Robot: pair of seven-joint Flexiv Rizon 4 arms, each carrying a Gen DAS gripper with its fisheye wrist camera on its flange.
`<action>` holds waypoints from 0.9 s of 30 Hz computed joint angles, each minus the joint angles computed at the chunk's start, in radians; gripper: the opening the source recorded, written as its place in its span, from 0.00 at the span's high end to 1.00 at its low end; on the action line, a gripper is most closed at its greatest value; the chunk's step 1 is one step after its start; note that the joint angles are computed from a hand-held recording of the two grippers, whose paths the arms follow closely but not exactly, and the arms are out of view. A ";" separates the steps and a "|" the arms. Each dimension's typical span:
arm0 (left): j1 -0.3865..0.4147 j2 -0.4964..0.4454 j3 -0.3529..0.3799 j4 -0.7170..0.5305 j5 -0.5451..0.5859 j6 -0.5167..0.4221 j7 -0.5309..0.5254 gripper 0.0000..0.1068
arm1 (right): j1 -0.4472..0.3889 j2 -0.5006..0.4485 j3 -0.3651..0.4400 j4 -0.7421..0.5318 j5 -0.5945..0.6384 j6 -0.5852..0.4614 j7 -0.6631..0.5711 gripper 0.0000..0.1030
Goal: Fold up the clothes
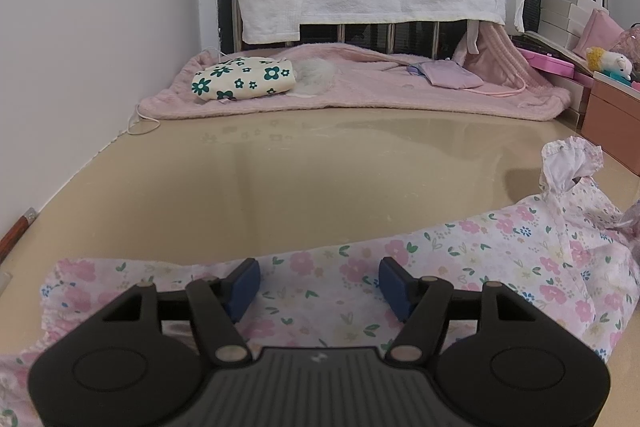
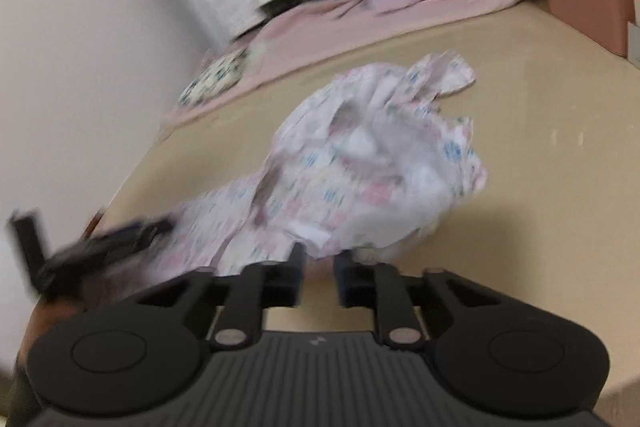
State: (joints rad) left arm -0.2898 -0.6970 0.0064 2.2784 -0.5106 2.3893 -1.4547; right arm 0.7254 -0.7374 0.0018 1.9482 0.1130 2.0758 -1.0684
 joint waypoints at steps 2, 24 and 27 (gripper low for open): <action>0.001 0.000 0.000 0.001 0.002 0.000 -0.001 0.39 | 0.118 -0.035 -0.123 -0.054 0.118 0.009 -0.013 0.85; 0.002 0.002 0.000 0.002 0.012 -0.006 -0.005 0.35 | 0.145 -0.074 -0.393 -0.277 -0.217 -0.382 -0.356 0.46; 0.001 0.003 0.001 0.001 0.010 -0.008 -0.004 0.34 | 0.007 -0.129 -0.254 -0.442 -0.335 -0.596 -0.390 0.99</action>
